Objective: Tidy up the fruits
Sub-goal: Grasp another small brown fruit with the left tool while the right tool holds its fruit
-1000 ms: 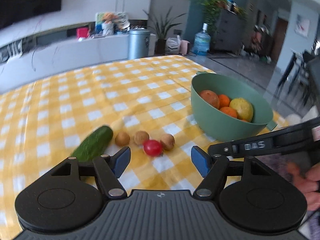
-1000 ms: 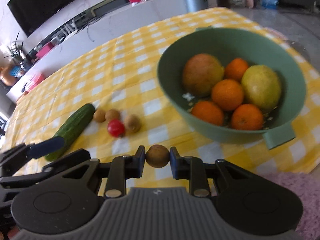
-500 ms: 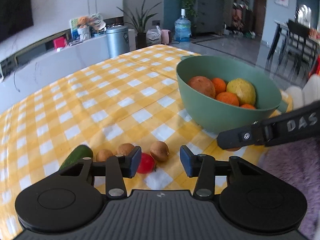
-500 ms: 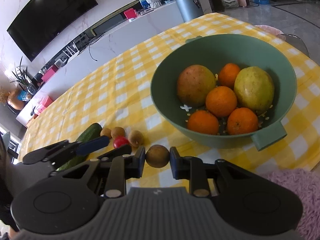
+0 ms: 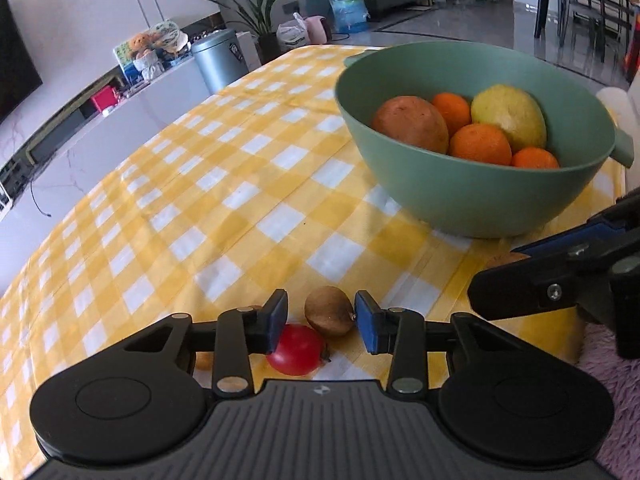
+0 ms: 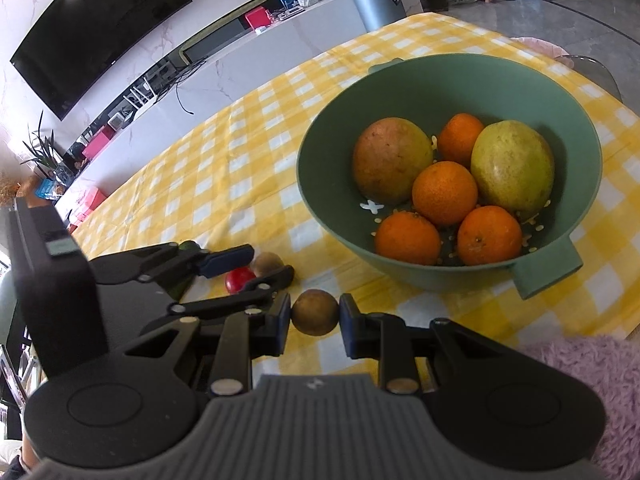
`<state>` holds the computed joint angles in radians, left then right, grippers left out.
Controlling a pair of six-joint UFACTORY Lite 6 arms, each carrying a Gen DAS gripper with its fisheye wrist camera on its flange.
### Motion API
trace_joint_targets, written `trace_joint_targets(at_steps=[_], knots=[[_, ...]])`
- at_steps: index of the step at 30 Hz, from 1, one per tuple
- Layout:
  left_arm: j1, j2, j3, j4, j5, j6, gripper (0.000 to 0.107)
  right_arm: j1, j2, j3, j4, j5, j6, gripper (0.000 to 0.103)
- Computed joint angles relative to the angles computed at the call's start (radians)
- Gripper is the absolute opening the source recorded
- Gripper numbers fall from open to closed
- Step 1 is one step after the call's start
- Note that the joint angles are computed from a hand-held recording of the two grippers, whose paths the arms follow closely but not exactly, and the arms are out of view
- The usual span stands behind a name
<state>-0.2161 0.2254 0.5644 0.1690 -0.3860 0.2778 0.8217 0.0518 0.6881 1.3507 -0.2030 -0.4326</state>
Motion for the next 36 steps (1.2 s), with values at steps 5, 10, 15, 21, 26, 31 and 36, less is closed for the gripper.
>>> trace_joint_targets(at_steps=[5,10,15,21,26,31,36], knots=[[0.067,0.009,0.006,0.247,-0.038,-0.254,0.036,-0.011,-0.005,-0.009,-0.056,0.005,0.067,0.022],[0.096,-0.020,-0.004,0.413,-0.036,-0.397,0.029,-0.013,-0.014,-0.019,-0.105,0.008,0.120,0.022],[0.124,-0.052,-0.004,0.551,-0.018,-0.542,0.029,-0.016,-0.017,-0.023,-0.137,0.010,0.154,0.022],[0.131,-0.159,-0.076,0.549,-0.015,-0.547,0.029,-0.020,-0.015,-0.021,-0.165,0.013,0.185,0.022],[0.218,-0.297,-0.171,0.769,-0.066,-0.751,0.029,-0.019,-0.017,-0.023,-0.172,0.011,0.193,0.022],[0.272,-0.399,-0.245,0.953,0.008,-0.988,0.029,-0.022,-0.024,-0.034,-0.256,0.012,0.283,0.022],[0.314,-0.439,-0.265,1.097,0.014,-1.194,0.029,-0.021,-0.019,-0.029,-0.254,0.016,0.264,0.022]])
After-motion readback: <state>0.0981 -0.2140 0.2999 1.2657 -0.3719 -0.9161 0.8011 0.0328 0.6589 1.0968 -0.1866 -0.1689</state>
